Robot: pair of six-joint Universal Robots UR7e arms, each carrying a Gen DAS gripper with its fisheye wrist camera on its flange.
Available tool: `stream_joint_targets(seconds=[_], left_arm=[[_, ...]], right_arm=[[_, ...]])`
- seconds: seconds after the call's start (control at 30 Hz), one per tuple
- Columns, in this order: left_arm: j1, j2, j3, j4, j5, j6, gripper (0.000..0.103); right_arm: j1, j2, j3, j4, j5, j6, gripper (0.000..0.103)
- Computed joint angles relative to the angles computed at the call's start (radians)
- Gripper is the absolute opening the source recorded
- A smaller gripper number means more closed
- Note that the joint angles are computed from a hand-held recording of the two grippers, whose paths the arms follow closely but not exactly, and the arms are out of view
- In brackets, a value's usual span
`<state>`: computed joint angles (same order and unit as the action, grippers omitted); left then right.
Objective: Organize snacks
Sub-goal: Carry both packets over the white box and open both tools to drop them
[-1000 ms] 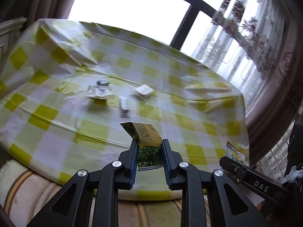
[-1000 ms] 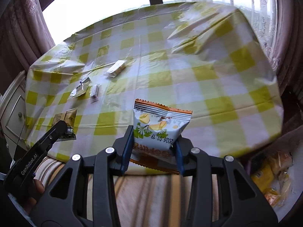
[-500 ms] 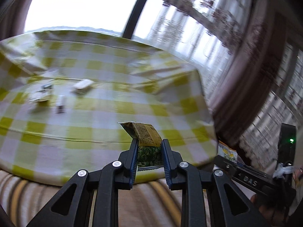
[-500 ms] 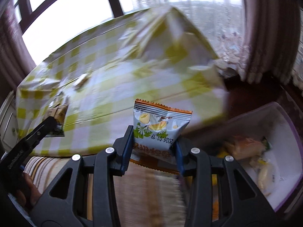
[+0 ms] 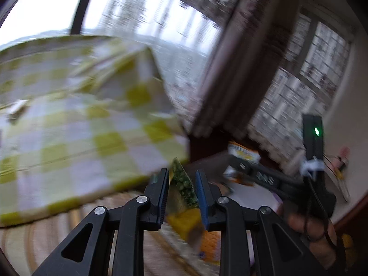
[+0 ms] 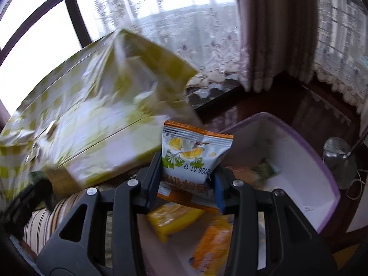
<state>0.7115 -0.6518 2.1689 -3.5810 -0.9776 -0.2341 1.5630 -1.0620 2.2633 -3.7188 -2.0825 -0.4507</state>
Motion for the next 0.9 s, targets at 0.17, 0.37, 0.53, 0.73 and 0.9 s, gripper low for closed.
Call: stream_joint_targets(seconds=[0.17,0.37,0.53,0.73,0.9], left_arm=[[0.001,0.003,-0.003,0.012,0.000,-0.023,0.071],[-0.018,-0.011,0.019,-0.004,0.144,-0.086,0.072],[-0.051,-0.017,0.034,-0.001,0.337,-0.145,0.075],[-0.043,-0.053,0.060,-0.020,0.499,-0.016,0.076],[0.022,-0.107,0.092,-0.042,0.537,-0.003,0.080]], right_arm=[[0.000,-0.021,0.009,-0.050,-0.016,-0.015,0.086],[0.039,0.043,-0.019,-0.197,-0.102,-0.112,0.093],[0.081,0.124,-0.057,-0.363,-0.165,-0.215,0.097],[0.112,0.150,-0.060,-0.334,-0.115,-0.265,0.097],[0.141,0.154,-0.071,-0.182,-0.037,-0.166,0.097]])
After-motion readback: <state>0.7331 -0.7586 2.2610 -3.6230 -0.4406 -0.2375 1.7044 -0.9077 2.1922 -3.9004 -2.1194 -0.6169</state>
